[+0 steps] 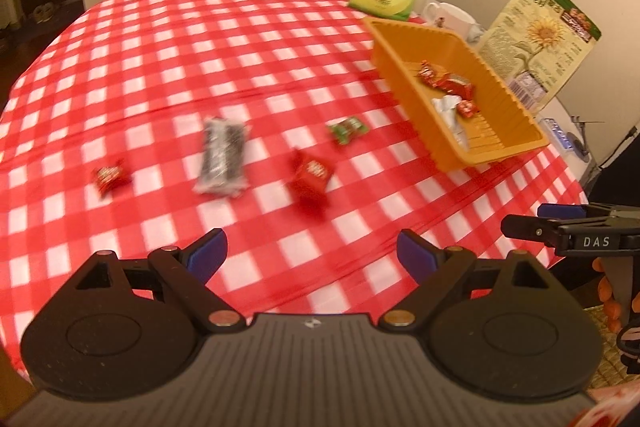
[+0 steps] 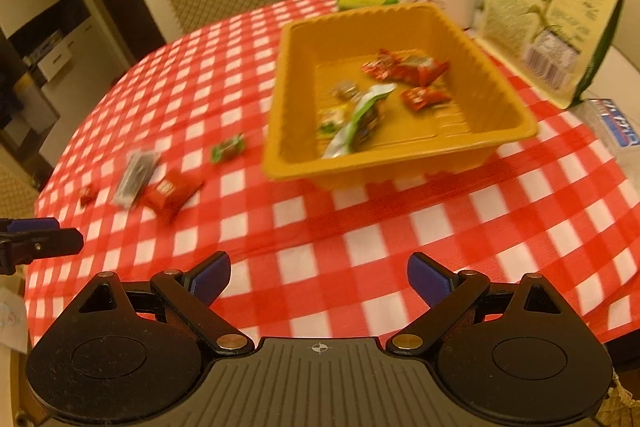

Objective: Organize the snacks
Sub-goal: 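Move both grippers back over the cloth toward the remaining candies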

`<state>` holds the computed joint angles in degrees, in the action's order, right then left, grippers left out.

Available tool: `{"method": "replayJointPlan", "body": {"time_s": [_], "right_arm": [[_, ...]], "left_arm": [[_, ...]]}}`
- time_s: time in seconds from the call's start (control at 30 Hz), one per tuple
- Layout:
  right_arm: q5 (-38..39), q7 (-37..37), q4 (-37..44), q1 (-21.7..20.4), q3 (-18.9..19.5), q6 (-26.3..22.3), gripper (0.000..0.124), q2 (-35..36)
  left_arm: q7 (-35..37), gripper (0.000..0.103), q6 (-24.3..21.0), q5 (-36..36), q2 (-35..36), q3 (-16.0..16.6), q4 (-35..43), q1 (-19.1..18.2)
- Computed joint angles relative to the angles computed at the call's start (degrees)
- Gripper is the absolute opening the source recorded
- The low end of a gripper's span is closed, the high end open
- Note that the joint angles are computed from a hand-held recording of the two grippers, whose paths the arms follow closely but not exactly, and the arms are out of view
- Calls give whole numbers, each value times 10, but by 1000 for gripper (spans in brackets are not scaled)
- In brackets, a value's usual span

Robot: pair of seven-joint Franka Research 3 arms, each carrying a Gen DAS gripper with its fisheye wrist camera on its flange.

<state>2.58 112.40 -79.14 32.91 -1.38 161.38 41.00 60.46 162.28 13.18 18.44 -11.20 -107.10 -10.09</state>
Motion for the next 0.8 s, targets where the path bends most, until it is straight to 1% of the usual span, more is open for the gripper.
{"method": "replayJointPlan", "body": {"time_s": [0.2,0.3,0.63,0.8], "right_arm": [[9,-30,37,-1,25,-23,95,22],[13,-42,62,3,30,-32,95,36],[15,-46,165,21,27,-70,95,97],[10,-31,242,31,20,-96,95,143]], "left_arm": [[-25,91,6,12,-35,13,-50,5],[-39,91,7,25,-47,20,-65,7],[-87,90,13,70,-71,39,-101,21],[-104,90,11,101,-69,47,-102,27]]}}
